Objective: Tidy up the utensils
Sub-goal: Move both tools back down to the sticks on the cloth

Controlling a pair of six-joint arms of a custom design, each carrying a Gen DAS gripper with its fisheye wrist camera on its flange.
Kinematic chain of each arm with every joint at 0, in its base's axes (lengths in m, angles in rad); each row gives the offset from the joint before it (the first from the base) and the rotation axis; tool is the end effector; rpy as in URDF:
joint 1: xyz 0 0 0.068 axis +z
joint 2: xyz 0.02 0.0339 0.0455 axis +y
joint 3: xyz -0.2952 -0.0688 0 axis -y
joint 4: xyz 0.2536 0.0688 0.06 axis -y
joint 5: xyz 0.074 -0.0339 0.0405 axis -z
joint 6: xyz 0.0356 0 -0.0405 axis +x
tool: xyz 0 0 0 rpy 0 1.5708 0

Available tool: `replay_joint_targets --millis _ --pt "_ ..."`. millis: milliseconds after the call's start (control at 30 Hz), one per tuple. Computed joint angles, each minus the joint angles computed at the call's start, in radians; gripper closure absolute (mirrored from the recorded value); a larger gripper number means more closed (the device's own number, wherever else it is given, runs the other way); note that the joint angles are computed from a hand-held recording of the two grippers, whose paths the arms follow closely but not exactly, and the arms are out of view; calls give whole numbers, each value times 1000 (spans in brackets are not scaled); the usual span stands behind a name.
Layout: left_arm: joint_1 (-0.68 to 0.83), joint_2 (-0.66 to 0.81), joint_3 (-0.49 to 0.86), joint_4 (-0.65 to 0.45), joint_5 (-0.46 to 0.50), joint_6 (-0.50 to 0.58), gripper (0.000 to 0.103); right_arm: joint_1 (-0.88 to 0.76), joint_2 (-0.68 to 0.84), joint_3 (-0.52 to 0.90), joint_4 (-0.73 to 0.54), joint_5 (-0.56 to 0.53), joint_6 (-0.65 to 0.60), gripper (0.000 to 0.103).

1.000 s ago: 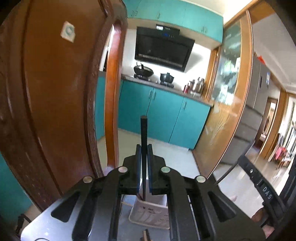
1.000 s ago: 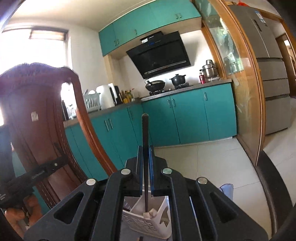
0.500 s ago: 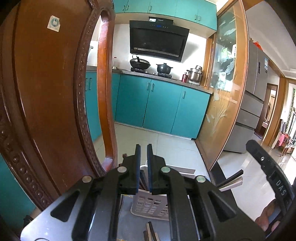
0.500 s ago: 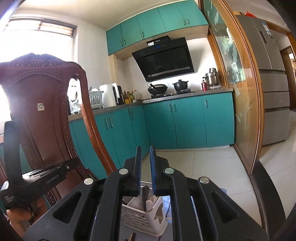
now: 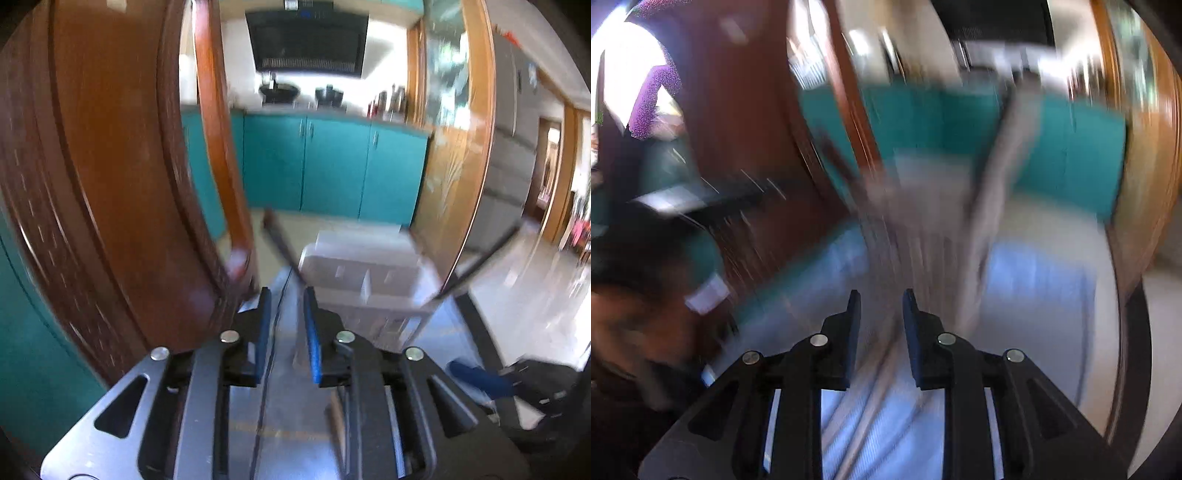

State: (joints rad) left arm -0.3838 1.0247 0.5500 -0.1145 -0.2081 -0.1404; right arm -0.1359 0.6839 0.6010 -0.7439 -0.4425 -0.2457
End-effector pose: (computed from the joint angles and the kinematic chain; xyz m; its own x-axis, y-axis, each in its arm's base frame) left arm 0.1976 -0.0719 0.2427 -0.5392 0.0701 -0.8393 0.1330 0.9911 -0.0027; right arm 0.1217 -0.0013 0.2607 -0.6670 -0.1306 -0.7335 -0.3372 0.9308 0.1409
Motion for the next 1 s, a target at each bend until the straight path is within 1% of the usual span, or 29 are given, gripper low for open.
replay_joint_targets --millis 33,100,133,167,233,267,367,433,500,567,633,700,733,833,867,967,1000 --pt "-6 29 2 -17 -13 3 80 29 85 -32 12 35 13 79" --pt "-12 101 17 -55 -27 3 79 53 182 -69 50 55 36 79" --pt "-7 150 26 -78 -15 -5 78 65 211 -80 65 67 46 79" --pt "-3 181 37 -91 -5 -11 76 86 231 -88 79 87 63 79" --pt "15 265 65 -134 25 -26 73 155 261 -107 110 171 108 79" --pt "32 306 78 -149 48 -37 73 185 268 -116 122 206 127 79" --pt "90 391 110 -176 152 -52 73 216 274 -140 150 203 153 79" --pt "123 413 110 -181 190 -53 73 240 271 -141 156 235 171 79" --pt "125 418 110 -180 183 -54 73 244 271 -141 157 253 188 79" --pt "142 421 94 -162 188 -38 72 218 286 -137 153 229 181 79" --pt "140 423 91 -160 188 -33 71 244 281 -139 156 254 180 79" --pt "123 425 87 -151 176 -36 71 296 285 -126 147 317 209 80" --pt "114 425 85 -146 166 -35 71 297 296 -122 151 335 210 82" --pt "64 441 96 -135 132 -53 71 358 288 -128 151 491 231 83" --pt "53 452 103 -131 127 -55 71 360 286 -128 149 515 225 83" --pt "37 465 102 -124 125 -46 71 259 294 -123 143 404 185 83" --pt "22 456 99 -135 120 -55 71 238 296 -123 146 384 182 83"
